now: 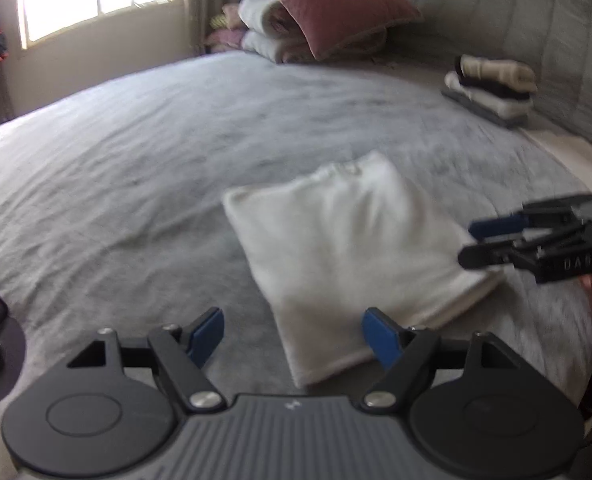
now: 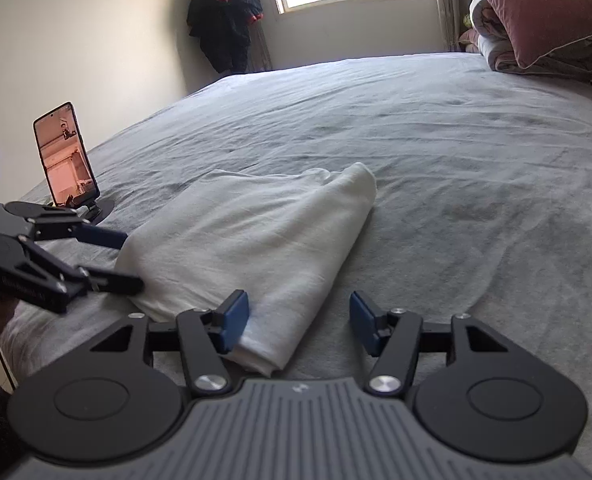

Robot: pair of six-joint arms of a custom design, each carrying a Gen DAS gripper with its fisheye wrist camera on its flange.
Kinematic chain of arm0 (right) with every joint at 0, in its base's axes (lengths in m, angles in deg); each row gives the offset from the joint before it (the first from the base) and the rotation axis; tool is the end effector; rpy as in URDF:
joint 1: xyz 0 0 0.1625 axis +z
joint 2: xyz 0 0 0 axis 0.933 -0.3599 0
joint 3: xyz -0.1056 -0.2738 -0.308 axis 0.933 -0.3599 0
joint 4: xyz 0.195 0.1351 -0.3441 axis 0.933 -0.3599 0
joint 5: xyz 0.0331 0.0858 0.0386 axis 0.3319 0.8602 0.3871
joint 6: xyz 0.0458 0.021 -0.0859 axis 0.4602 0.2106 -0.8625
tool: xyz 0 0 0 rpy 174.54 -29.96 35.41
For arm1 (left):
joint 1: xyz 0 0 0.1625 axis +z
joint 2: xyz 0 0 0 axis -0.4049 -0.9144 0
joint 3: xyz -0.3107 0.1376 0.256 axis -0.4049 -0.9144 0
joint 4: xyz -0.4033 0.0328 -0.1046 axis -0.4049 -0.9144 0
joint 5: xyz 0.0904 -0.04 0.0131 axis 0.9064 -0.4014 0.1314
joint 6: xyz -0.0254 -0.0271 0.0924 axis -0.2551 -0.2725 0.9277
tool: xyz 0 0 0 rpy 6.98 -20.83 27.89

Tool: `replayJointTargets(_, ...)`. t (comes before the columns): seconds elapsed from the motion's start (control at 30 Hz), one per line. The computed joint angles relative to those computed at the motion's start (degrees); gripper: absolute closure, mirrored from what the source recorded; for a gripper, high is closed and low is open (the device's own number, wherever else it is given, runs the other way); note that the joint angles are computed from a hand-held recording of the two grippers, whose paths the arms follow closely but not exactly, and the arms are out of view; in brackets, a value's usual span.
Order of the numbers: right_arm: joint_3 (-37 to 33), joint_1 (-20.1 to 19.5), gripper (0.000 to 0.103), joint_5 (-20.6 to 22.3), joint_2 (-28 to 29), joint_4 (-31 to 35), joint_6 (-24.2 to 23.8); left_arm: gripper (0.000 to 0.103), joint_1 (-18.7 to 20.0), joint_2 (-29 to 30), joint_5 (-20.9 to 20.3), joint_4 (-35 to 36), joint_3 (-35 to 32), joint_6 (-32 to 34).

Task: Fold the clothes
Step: 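Grasp the folded trouser bundle edge with the left gripper while the right gripper grasps it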

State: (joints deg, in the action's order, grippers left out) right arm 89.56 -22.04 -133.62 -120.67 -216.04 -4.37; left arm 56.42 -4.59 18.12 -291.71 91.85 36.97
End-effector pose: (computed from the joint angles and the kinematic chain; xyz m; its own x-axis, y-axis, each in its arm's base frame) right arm -0.0483 -0.3097 0.1816 -0.8219 -0.2919 0.4891 -0.5579 0.5857 -0.5879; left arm -0.1899 -0.3531 0.0129 -0.5916 0.5473 -0.5920 0.7930 0.5276 -0.3047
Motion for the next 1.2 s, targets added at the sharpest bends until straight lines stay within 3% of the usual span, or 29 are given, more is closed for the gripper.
replayJointTargets(0.13, -0.3, 1.0, 0.044, 3.5, 5.5, -10.0, 1.5, 0.028, -0.1, 5.0, 1.1, -13.4, -1.8, 3.0)
replayJointTargets(0.2, -1.1, 2.8, 0.051, 4.0, 7.2, -11.8, 1.7, 0.035, 0.5, 7.1, 0.1, -16.7, -3.8, 5.1)
replayJointTargets(0.4, -6.7, 12.3, 0.075, -4.4, 17.0, -20.7, 1.7, 0.063, 2.7, 10.5, -1.4, -15.2, -10.1, 8.0)
replayJointTargets(0.5, -9.5, 14.9, 0.078, -8.4, 19.0, -20.8, 2.4, 0.071, 4.0, 11.8, -1.3, -14.5, -12.4, 9.0)
replayJointTargets(0.97, -16.6, 17.6, 0.082, -16.2, 18.4, -16.4, 10.7, 0.071, 7.8, 14.4, 2.2, -14.0, -16.8, 8.3)
replayJointTargets(1.1, -17.2, 16.6, 0.088, -15.5, 16.8, -14.6, 14.3, 0.068, 7.7, 14.3, 5.3, -14.7, -17.0, 7.0)
replayJointTargets(1.2, -17.1, 16.2, 0.086, -15.1, 16.2, -15.5, 15.6, 0.068, 7.8, 13.2, 6.6, -14.2, -16.4, 4.1)
